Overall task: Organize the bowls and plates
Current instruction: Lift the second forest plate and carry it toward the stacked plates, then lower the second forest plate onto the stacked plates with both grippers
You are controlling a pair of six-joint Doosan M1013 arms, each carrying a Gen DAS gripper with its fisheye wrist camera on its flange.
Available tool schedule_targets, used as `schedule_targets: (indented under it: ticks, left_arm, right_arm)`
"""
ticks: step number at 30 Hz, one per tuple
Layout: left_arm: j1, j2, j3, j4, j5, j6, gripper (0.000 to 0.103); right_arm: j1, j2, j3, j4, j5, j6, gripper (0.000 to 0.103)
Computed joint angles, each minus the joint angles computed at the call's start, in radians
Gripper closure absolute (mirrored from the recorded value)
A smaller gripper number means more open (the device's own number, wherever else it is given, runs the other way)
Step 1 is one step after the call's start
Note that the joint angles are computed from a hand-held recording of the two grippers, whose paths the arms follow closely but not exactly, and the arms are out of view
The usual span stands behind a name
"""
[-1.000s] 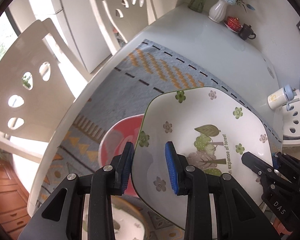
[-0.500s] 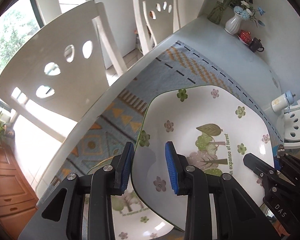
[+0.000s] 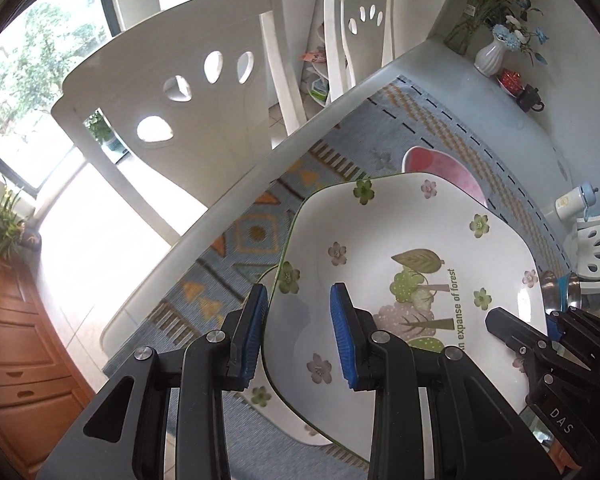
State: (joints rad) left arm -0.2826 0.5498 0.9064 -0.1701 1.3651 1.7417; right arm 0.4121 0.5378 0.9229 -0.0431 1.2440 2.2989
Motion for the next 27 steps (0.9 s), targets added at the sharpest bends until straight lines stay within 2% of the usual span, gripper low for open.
schedule_targets:
  ticks: [7, 15, 20, 27]
  left_arm:
    - [0.024, -0.031, 0.068, -0.002, -0.019, 0.029, 0.074]
    - [0.029, -0.03, 0.117, 0.008, 0.026, 0.113, 0.074]
    - [0.033, -0.023, 0.131, 0.007, 0.053, 0.116, 0.074]
    - [0.032, -0.026, 0.152, 0.018, 0.063, 0.159, 0.074]
  right_arm:
    - [0.021, 0.004, 0.015, 0.044, -0.024, 0.022, 0.082]
    - [0.032, 0.008, 0.053, 0.097, -0.021, 0.08, 0.082]
    - [0.033, 0.005, 0.088, 0.141, -0.038, 0.108, 0.082]
    - [0.034, -0.011, 0.139, 0.162, -0.097, 0.147, 0.082]
